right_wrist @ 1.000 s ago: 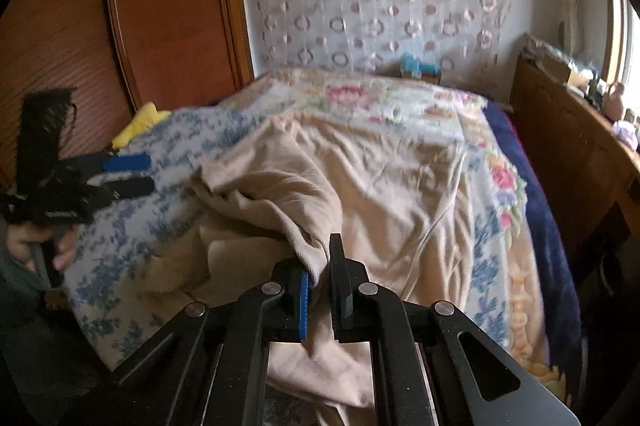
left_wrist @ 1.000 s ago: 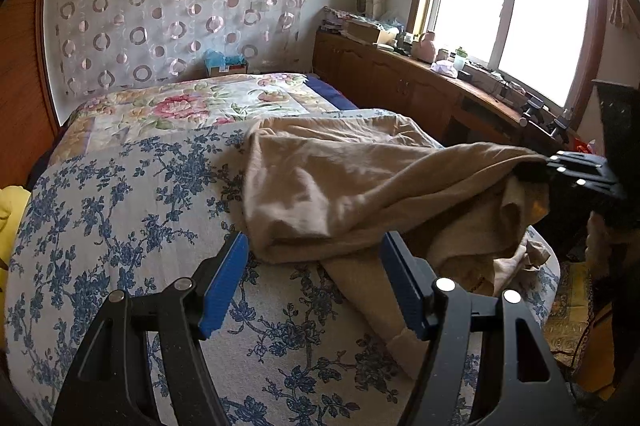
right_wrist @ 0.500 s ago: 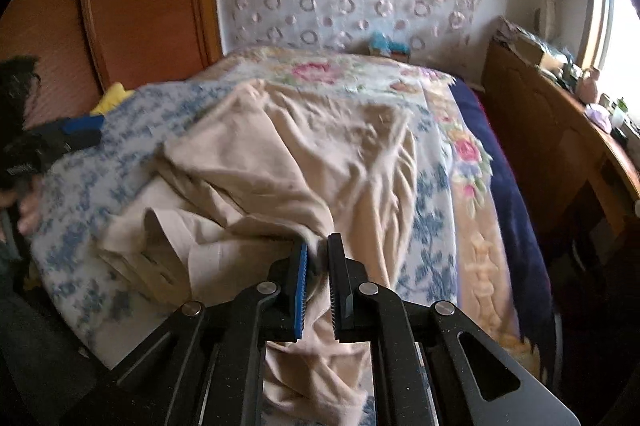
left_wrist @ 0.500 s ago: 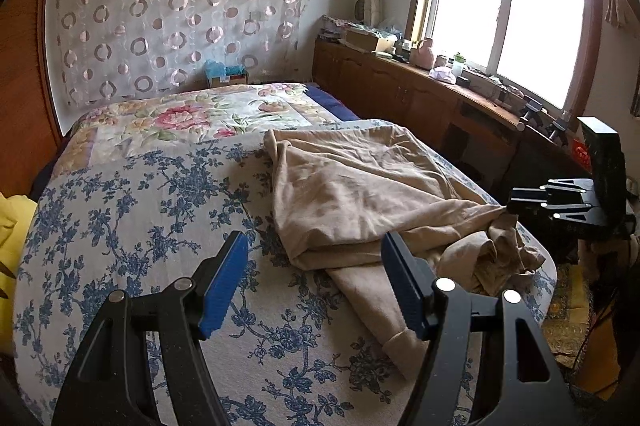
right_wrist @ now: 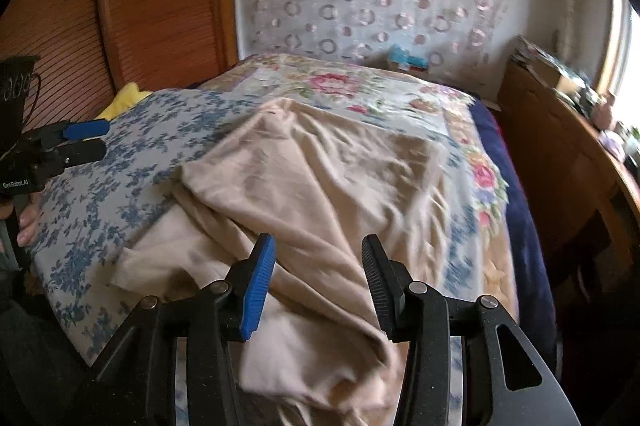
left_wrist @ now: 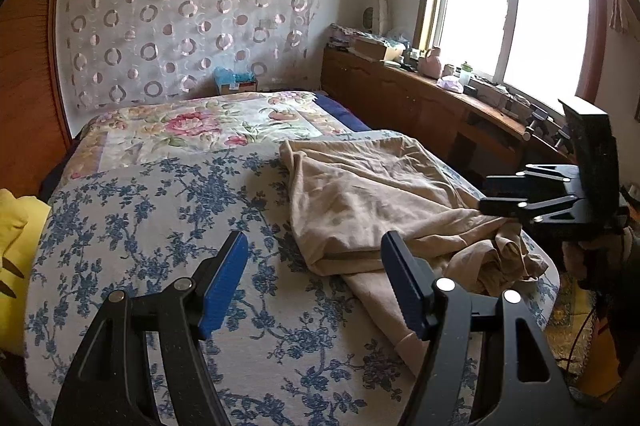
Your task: Fold small clothes
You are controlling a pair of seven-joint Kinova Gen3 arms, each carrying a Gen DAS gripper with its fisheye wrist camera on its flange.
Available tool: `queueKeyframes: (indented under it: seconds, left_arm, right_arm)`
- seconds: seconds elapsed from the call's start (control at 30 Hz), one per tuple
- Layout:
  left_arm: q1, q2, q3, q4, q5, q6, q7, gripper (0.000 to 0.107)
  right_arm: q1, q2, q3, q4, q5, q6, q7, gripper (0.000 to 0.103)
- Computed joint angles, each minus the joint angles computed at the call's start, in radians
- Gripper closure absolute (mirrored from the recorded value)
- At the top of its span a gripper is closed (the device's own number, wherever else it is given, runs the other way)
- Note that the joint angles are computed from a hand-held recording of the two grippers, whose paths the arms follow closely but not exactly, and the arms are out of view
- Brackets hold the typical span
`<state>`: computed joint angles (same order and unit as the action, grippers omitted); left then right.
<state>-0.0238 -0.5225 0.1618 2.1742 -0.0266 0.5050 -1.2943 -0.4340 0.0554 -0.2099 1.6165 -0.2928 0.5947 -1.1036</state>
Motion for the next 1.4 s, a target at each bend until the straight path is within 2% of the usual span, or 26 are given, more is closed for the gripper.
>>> queueKeyframes:
  seconds: [0.37, 0.63, 0.93, 1.13, 1.37, 1.4]
  left_arm:
    - [-0.023, -0.049, -0.042, 0.015, -0.006, 0.024, -0.010, 0.037]
    - [-0.031, -0.075, -0.074, 0.038, 0.001, 0.025, -0.030, 0.037]
    - [-0.029, -0.080, -0.098, 0.055, 0.019, 0.021, -0.052, 0.037]
    - [-0.033, -0.082, -0.098, 0.058, 0.026, 0.020, -0.060, 0.037]
    - [-0.036, -0.083, -0.097, 0.060, 0.030, 0.018, -0.062, 0.037]
    - [-0.036, -0.082, -0.096, 0.059, 0.031, 0.019, -0.062, 0.037]
  right_arm:
    - [-0.076, 0.203, -0.036, -0.251, 0.062, 0.132, -0.011, 0.056]
    - [-0.177, 0.335, -0.024, -0.422, 0.151, 0.224, -0.075, 0.056]
    - [-0.267, 0.443, -0.015, -0.559, 0.212, 0.329, -0.061, 0.056]
    - [-0.305, 0.483, 0.005, -0.608, 0.246, 0.352, -0.074, 0.056]
    - [-0.355, 0.456, 0.023, -0.541, 0.324, 0.281, -0.097, 0.057]
    - [-0.347, 0.454, 0.017, -0.538, 0.321, 0.279, -0.089, 0.059]
